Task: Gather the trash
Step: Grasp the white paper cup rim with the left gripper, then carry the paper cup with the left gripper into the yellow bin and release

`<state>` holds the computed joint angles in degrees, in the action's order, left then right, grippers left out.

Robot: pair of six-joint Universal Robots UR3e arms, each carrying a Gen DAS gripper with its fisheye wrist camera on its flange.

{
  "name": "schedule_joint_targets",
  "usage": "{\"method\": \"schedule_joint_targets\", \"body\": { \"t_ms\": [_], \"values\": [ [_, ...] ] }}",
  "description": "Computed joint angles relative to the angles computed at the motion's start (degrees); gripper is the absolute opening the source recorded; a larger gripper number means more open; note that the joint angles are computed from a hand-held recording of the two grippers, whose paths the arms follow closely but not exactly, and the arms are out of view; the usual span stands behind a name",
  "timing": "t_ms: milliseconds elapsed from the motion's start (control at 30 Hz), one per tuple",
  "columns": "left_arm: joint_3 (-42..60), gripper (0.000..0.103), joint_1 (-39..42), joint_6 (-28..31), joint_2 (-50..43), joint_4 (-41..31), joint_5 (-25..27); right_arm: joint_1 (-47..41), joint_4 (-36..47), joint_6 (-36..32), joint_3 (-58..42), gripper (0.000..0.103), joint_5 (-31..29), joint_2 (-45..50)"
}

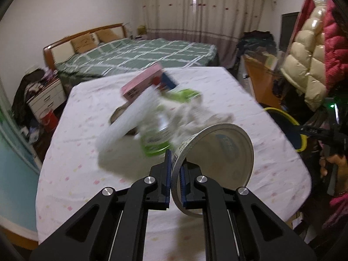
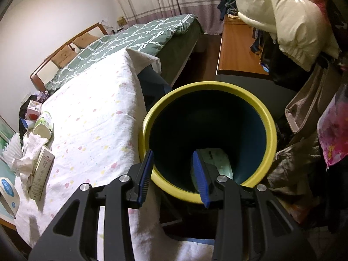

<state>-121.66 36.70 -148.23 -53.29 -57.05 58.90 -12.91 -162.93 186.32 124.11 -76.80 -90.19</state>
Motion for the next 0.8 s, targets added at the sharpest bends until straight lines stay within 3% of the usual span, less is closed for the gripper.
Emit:
{"method": "schedule_joint_targets", "body": {
  "t_ms": [333,600,800],
  "values": [
    [19.15,0.008,-33.13,-14.07,-30.45,18.20,10.30,-13.36,3.30,-5.93,12.61,0.036,4.64,-18.24],
    [53.31,0.008,-52.57,-20.34,-61.92,14.70,17.60,-28.73,14.23,-14.72,19.94,0.036,12.28,-32.55],
    [88.31,0.008,-59.26,-22.72,-86.08,0.39,21.10,-34.54,19.12,-19.27,21.97,0.036,14.69,-36.09]
  ]
}}
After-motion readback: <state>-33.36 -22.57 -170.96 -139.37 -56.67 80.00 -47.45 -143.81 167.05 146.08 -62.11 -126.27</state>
